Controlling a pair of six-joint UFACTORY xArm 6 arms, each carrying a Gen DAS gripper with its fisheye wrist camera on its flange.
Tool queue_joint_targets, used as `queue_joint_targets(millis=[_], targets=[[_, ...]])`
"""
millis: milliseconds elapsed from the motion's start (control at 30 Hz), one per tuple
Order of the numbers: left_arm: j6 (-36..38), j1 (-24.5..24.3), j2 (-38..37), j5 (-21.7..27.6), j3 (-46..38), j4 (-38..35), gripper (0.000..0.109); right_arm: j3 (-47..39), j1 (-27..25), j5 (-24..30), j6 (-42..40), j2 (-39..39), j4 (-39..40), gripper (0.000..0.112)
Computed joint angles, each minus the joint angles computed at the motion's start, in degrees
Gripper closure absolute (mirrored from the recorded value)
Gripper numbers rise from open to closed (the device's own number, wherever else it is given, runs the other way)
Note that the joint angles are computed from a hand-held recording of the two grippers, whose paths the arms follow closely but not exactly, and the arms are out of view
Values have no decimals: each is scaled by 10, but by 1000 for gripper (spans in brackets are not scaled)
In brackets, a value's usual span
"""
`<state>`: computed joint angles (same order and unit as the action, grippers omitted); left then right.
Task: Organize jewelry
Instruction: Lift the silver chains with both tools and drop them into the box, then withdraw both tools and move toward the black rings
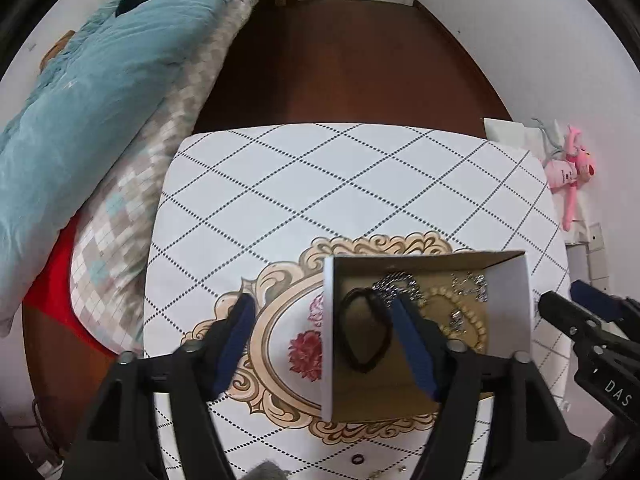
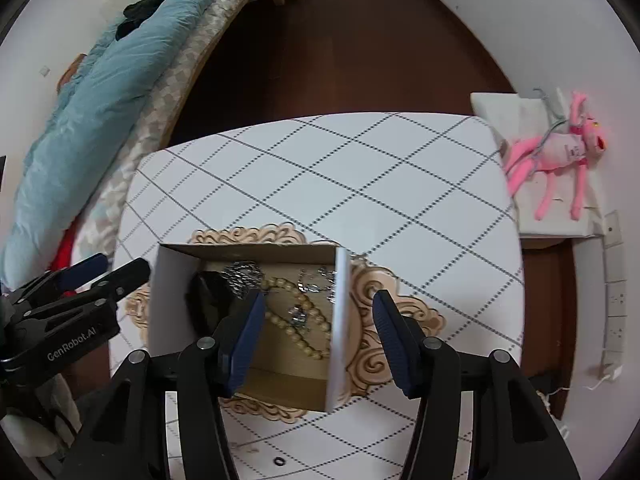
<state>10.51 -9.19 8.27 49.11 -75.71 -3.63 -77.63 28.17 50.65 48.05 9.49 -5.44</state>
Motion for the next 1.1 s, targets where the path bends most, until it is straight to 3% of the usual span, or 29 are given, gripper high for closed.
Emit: queue_joint_targets(millis=[67,100,133,167,667,1100], targets=[[1,2,-14,-27,28,-1,16,1,11,17,25,-2,-35,42],[9,4,-24,-38,46,-7,8,2,19,29,42,-2,-55,25],[8,4,-29,-42,56,-3,6,0,26,43,55,-1,-75,12],[5,4,-34,-45,65,3,6,4,32,51,68,-2,-90,9],[26,8,-123,-79,167,-21,6,78,77,61,167,-51,-145,9],[77,14,-258,-76,231,-75,6,98,145,129,259,-140,-235,9]])
